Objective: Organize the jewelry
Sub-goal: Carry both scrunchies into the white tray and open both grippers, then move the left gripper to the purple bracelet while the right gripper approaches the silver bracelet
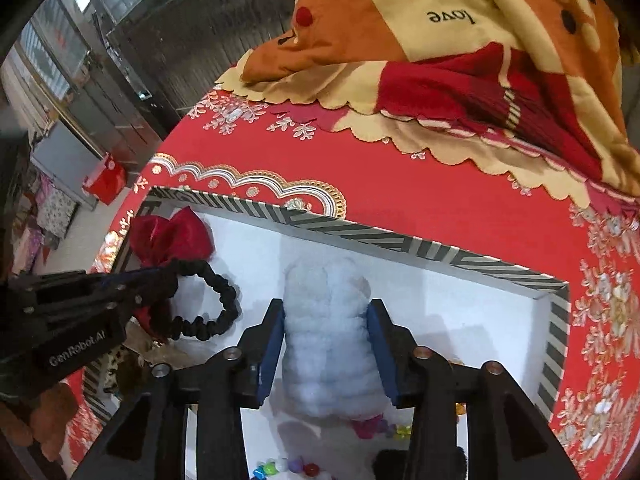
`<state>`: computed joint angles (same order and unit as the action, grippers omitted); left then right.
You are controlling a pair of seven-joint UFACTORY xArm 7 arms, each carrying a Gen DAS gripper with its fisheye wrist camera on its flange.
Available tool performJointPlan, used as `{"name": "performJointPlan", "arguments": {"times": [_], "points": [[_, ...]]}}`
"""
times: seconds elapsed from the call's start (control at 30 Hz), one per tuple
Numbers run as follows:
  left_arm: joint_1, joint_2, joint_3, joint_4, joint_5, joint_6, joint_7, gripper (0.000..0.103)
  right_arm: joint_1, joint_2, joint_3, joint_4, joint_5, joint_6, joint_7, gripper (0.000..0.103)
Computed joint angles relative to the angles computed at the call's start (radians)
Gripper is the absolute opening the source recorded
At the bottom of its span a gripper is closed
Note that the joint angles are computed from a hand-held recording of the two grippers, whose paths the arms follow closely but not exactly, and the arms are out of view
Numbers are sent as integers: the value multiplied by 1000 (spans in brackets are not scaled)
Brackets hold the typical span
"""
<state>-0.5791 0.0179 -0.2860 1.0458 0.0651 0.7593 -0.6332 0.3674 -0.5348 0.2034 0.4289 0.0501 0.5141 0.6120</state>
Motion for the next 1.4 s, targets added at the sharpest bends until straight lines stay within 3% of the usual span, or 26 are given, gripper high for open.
{"name": "performJointPlan", "arguments": {"times": [0.13,0.27,0.47,0.9,1.4], "points": [[5,-12,3,-13,-16,-5,-6,13,19,-56,-21,-31,32,-26,-12,43],[3,-31,-2,-23,0,1,-26,33,24,-142,-19,-64,47,-8,7,43],[-3,-82,-17,-47,10,13,-59,41,38,-292,2,-109,55,61,59,43],[-20,-272,-90,-125,85,84,-183,42,140,-561,93,-152,74,280,218,44],[-60,-469,-170,-214,39,193,-275,42,261,-736,182,-129,87,488,340,48]]}}
